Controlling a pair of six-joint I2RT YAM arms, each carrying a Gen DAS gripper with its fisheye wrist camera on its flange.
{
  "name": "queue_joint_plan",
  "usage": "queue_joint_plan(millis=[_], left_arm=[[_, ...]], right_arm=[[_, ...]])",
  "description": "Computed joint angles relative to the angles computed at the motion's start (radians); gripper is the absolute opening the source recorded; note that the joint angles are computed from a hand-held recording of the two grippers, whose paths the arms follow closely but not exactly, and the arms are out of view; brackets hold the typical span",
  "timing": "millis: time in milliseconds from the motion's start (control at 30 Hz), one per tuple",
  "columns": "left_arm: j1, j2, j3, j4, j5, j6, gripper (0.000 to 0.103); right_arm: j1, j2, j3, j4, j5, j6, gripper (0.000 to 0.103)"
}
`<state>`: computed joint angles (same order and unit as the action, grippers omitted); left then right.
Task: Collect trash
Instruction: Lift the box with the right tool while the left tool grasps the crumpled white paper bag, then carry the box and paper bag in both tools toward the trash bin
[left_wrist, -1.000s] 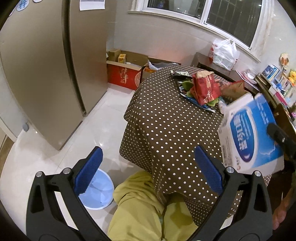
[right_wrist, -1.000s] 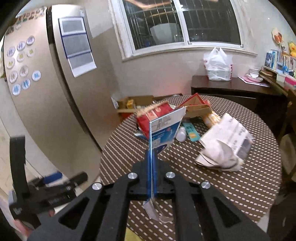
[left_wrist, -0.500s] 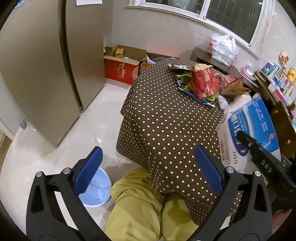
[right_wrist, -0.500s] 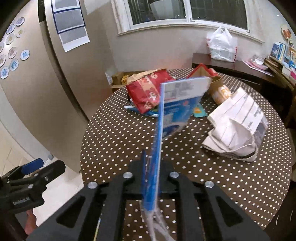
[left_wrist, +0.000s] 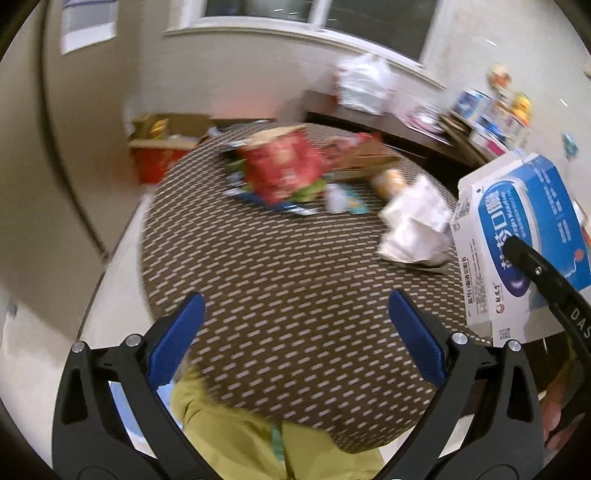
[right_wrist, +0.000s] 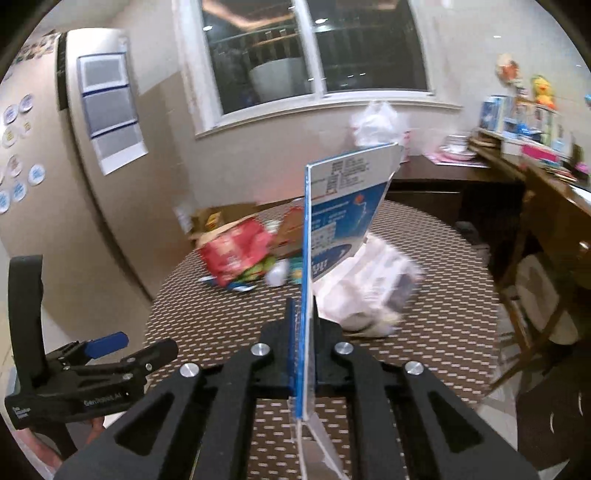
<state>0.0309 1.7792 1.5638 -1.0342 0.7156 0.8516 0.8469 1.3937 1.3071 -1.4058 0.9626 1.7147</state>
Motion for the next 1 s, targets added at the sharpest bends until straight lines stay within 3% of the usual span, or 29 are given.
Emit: queue_joint_plan(millis=[133,333,600,667,733,767,800,900,933,1000], left_arm=[[-0.106,-0.019,-0.042,-0.015,0.015,0.037,0.097],[-0.258,0.012,-0.051,-0.016,-0.016,0.001,0.097],[-0.427,0.002,-0.131,0.066,-0.014,-0.012,0.096],[-0.457,-0.026,-0.184,0.15,-0.029,-0.04,0.082],[-0.493,-0.034,-0.216,0.215,-0.065,-0.056,0.059],[-0.508,-0.018,-0.21,0.218,-0.07,-0.059,0.054],[-0.526,0.003,-0.199,0.219,-0.094,-0.072,0.039],[-0.534,0.041,-0.133,0.163,-0.105,-0.097,0.025],[-0.527,0.009,-0.156,0.196,-0.114,-0.099,0.018],[-0.512,-0.028,-0.175,0.209,-0.118,-0.087,0.015]], right_arm=[[0.002,-0.074,-0.083,-0.087,-0.016,0.133,0.006],[-0.038,-0.197,-0.218,-0.076,-0.052,0.167,0.006],[-0.17,-0.366,-0.354,0.023,-0.08,0.005,0.006],[-0.193,-0.391,-0.374,0.047,-0.087,-0.02,0.006],[-0.204,-0.415,-0.398,0.077,-0.093,-0.047,0.006],[-0.208,-0.416,-0.404,0.094,-0.098,-0.058,0.006],[-0.219,-0.425,-0.417,0.12,-0.11,-0.078,0.006],[-0.241,-0.443,-0.436,0.174,-0.125,-0.125,0.006],[-0.239,-0.44,-0.438,0.186,-0.124,-0.131,0.006],[-0.238,-0.431,-0.435,0.216,-0.126,-0.153,0.006]])
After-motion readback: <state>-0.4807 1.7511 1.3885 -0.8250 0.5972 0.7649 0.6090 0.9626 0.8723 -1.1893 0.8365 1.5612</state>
